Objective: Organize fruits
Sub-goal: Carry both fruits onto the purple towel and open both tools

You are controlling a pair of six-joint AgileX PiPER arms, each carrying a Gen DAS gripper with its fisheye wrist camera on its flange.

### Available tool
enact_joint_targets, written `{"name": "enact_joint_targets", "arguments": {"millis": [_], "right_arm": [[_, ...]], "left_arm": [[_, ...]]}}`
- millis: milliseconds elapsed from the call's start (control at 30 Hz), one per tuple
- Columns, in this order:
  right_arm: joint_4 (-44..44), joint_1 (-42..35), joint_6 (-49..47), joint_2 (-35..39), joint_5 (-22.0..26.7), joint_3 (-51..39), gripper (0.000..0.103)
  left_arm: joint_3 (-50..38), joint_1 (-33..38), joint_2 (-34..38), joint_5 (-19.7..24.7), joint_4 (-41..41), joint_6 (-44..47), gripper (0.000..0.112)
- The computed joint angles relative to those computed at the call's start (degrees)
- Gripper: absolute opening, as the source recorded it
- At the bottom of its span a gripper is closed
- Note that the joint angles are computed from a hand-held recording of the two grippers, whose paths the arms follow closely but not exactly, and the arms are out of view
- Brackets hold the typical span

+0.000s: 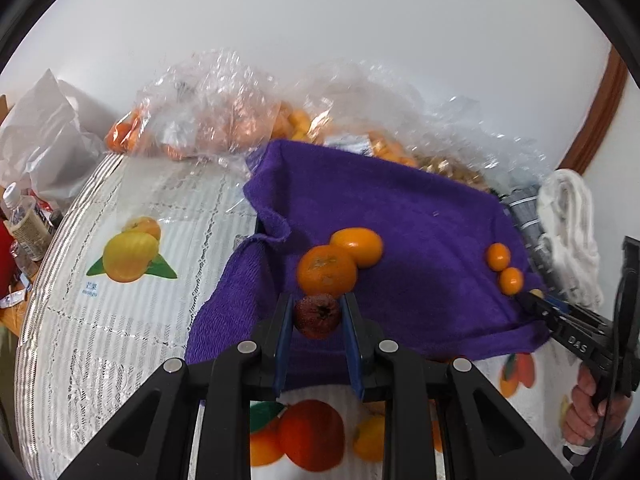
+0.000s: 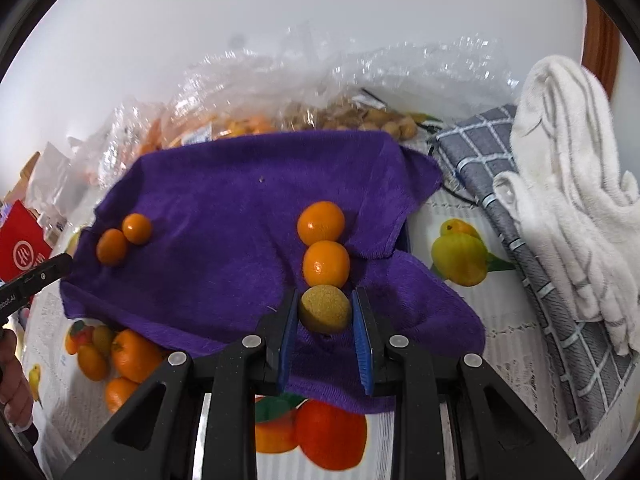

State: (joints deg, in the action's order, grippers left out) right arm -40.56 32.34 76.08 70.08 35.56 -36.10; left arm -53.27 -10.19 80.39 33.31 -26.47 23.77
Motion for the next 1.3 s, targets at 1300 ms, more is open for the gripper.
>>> {"name": "enact_joint_targets", "arguments": {"millis": [1300], "right_arm": [[-5.6, 20.0, 13.9, -2.8, 21.8, -4.8, 0.055]], "left_arm": [[5.1, 1.7, -7.6, 0.5, -3.9, 8.4, 0.052]]}}
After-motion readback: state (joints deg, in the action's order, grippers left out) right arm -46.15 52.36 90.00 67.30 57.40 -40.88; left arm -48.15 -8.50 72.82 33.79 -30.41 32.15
